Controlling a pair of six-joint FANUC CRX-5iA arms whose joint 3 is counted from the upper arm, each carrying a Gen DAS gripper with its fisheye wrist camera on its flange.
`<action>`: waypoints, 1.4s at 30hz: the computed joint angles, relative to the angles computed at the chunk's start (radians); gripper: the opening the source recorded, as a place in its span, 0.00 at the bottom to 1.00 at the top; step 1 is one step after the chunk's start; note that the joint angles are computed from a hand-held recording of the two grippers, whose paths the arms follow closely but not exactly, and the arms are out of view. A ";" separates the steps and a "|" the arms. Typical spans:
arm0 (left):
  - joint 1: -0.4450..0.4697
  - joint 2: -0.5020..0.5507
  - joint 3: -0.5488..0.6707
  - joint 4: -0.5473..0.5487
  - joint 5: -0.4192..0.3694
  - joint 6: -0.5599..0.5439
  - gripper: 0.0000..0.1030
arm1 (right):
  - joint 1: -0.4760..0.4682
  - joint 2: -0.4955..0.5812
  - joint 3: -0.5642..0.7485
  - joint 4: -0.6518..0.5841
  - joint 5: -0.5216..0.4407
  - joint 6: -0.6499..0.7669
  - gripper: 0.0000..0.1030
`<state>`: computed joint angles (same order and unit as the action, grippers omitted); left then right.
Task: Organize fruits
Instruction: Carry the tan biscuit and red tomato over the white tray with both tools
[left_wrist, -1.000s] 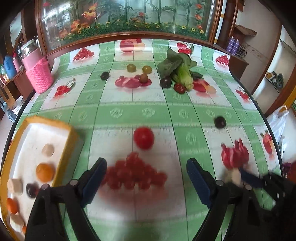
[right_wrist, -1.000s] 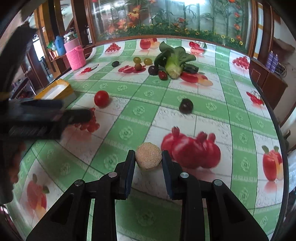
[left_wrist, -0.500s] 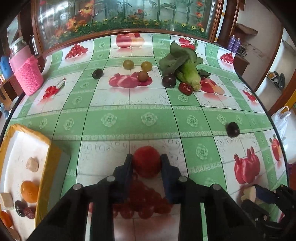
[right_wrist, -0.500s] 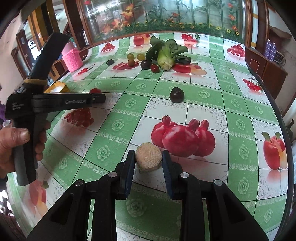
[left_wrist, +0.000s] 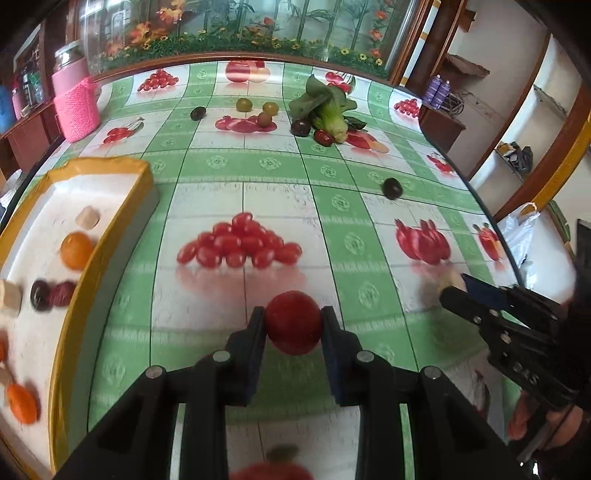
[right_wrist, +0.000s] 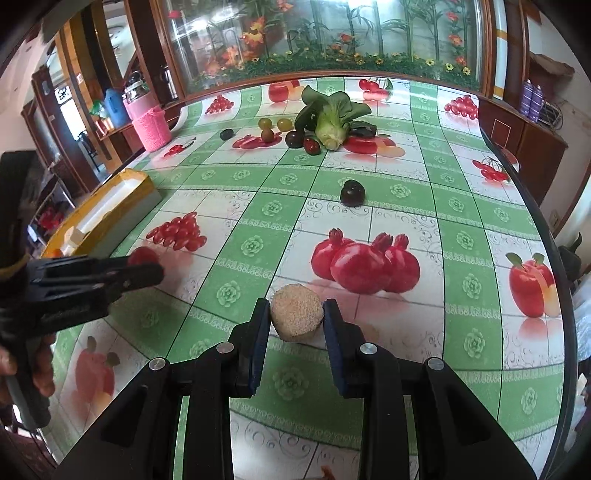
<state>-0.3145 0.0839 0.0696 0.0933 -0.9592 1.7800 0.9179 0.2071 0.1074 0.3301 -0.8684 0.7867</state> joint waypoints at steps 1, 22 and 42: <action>0.002 -0.019 -0.019 0.007 0.004 0.002 0.31 | 0.003 -0.003 -0.004 0.001 -0.005 -0.006 0.28; 0.089 -0.314 -0.217 -0.037 -0.001 0.047 0.31 | 0.113 0.097 0.179 -0.040 -0.091 0.062 0.28; 0.350 -0.453 -0.309 -0.021 -0.033 -0.030 0.31 | 0.145 0.419 0.751 -0.146 -0.260 0.267 0.27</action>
